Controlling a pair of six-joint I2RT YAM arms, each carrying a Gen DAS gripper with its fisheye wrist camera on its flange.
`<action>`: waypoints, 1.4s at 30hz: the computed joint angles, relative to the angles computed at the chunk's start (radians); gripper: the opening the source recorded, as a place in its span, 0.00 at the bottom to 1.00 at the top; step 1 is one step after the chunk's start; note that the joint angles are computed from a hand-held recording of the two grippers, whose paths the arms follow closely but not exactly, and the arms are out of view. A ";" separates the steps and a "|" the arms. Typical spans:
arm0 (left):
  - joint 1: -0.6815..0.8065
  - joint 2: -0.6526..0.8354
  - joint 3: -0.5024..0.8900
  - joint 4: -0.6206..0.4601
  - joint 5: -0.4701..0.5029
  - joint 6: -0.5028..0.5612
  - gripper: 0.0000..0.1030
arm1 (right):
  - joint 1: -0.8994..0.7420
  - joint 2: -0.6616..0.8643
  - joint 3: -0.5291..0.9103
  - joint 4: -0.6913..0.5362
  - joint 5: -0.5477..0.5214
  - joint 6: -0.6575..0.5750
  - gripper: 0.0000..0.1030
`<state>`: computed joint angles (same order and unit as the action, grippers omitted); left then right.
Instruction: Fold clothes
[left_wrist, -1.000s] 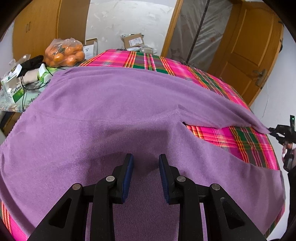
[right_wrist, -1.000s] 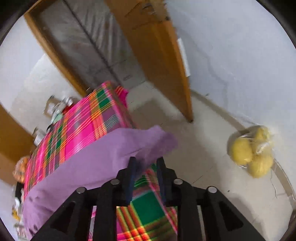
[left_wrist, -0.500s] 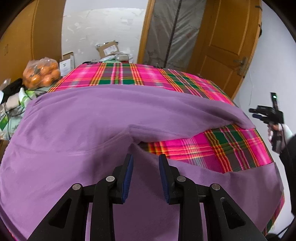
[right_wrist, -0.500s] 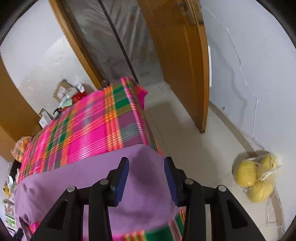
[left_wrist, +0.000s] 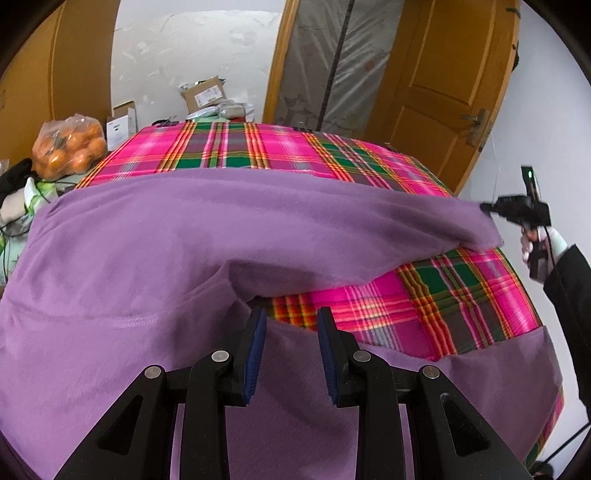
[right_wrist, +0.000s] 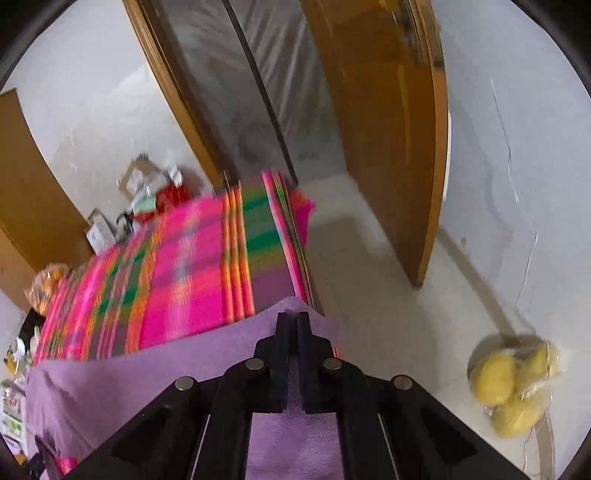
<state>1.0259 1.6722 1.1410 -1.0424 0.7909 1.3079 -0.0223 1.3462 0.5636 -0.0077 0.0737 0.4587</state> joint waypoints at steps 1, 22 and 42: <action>-0.006 -0.004 -0.002 0.005 0.002 -0.004 0.29 | 0.014 0.008 0.026 -0.002 0.026 -0.004 0.04; 0.033 0.033 0.067 -0.042 0.045 -0.013 0.29 | 0.060 -0.283 -0.249 -0.070 -0.026 0.209 0.33; -0.128 0.126 0.156 0.157 -0.039 -0.264 0.29 | 0.899 0.455 0.430 -0.124 0.122 0.080 0.30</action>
